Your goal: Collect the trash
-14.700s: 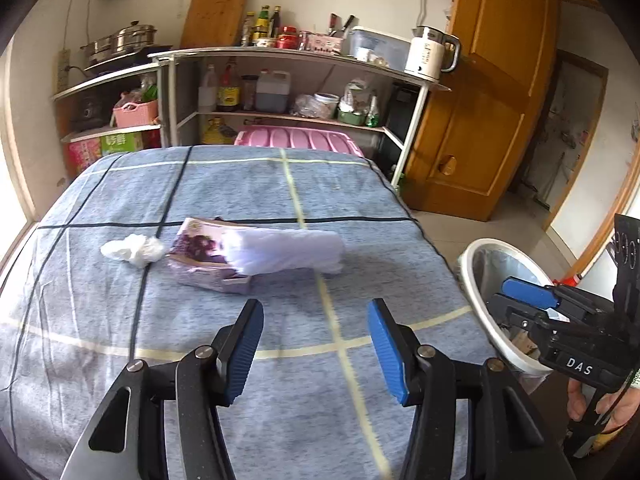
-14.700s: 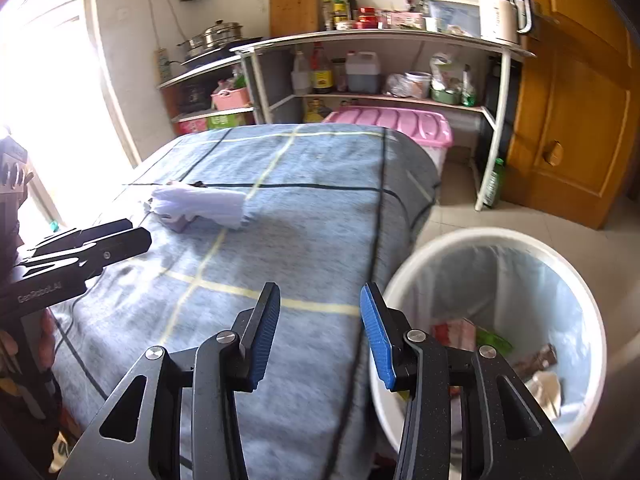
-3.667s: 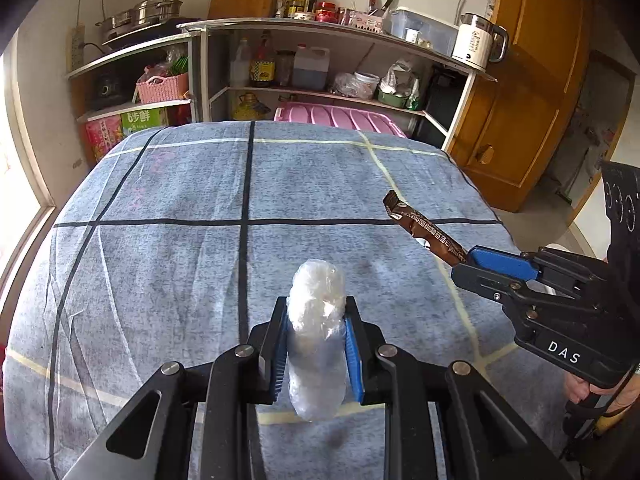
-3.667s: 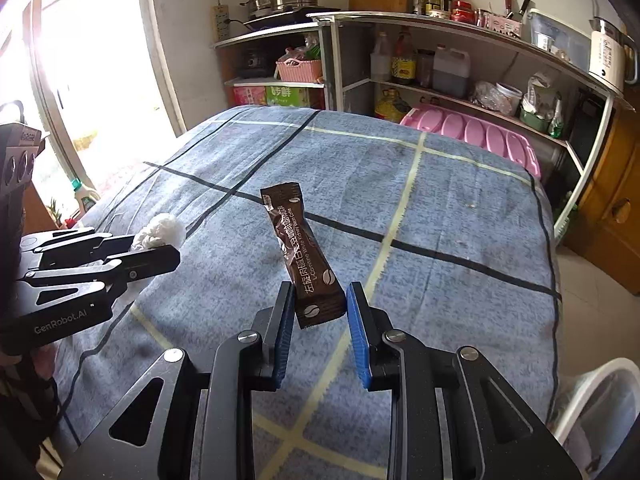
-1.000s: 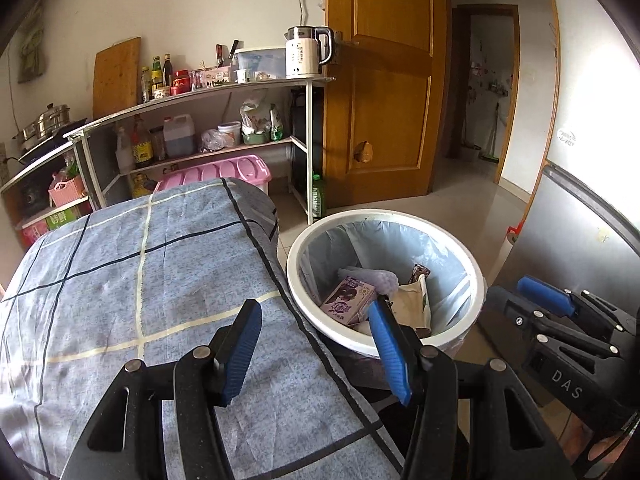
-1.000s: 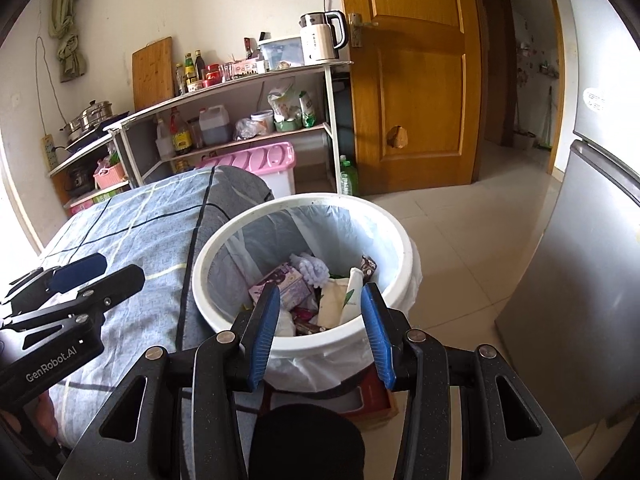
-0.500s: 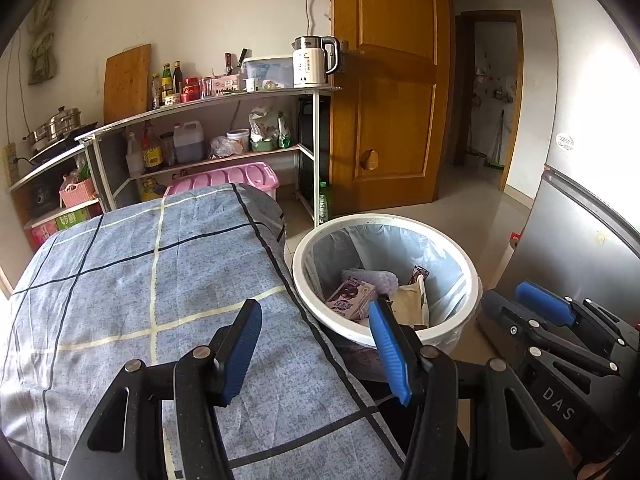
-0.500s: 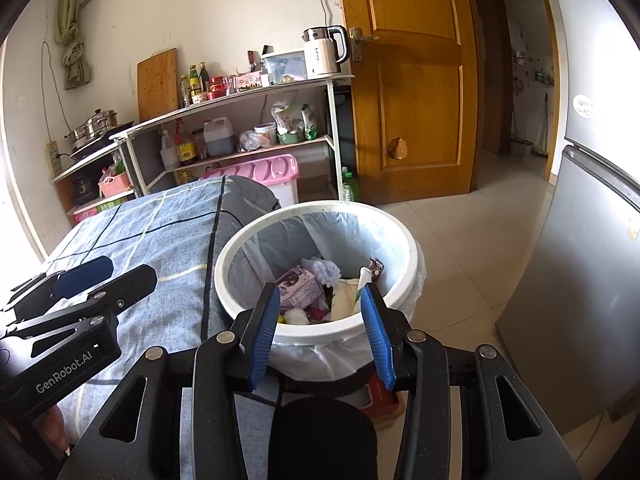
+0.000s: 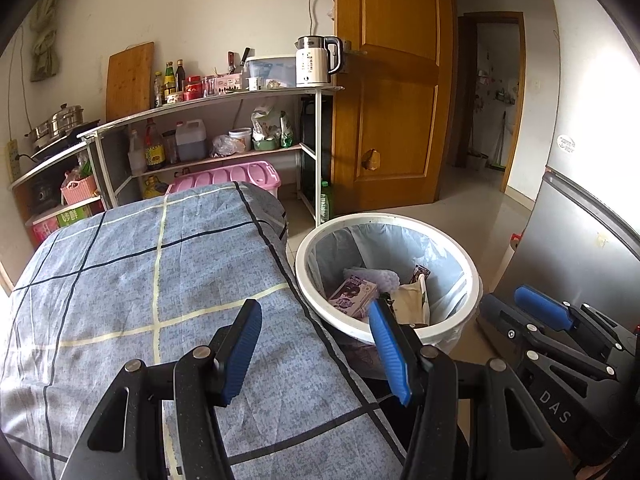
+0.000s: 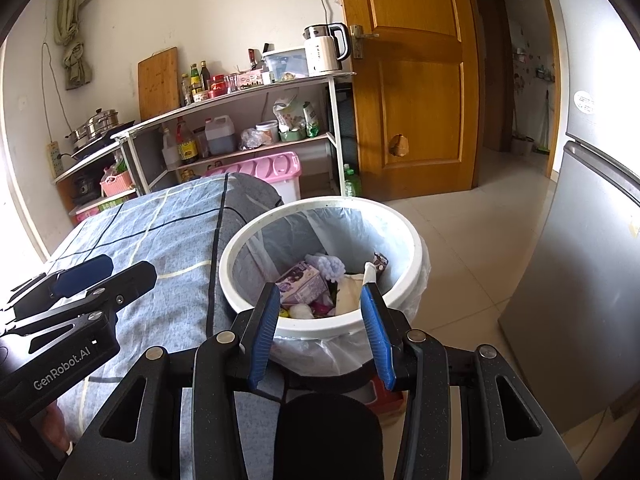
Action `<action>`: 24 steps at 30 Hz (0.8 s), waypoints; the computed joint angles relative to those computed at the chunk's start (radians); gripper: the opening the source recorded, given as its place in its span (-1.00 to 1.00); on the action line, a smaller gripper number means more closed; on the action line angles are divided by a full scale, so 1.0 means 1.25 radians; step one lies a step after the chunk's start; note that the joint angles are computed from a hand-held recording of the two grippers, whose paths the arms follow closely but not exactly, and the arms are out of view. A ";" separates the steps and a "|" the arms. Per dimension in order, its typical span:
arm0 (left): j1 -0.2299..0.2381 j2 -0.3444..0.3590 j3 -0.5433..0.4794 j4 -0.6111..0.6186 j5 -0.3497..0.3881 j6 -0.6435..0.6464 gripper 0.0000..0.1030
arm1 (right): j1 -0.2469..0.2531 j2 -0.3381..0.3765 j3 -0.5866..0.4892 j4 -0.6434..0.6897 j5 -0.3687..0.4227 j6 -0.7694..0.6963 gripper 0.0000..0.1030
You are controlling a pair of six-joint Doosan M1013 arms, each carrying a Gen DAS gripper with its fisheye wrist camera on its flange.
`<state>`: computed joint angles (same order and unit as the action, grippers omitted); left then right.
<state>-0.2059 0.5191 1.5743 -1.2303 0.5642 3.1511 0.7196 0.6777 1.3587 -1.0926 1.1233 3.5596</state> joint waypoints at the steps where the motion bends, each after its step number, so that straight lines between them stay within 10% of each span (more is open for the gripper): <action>1: 0.000 0.000 0.000 0.000 0.001 0.000 0.08 | 0.000 0.000 0.000 0.000 0.001 0.001 -0.16; 24: 0.004 0.000 0.000 0.007 0.001 -0.006 0.08 | 0.000 -0.001 0.001 0.004 -0.004 -0.005 -0.16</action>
<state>-0.2015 0.5193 1.5737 -1.2219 0.5652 3.1434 0.7195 0.6770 1.3605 -1.0878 1.1177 3.5536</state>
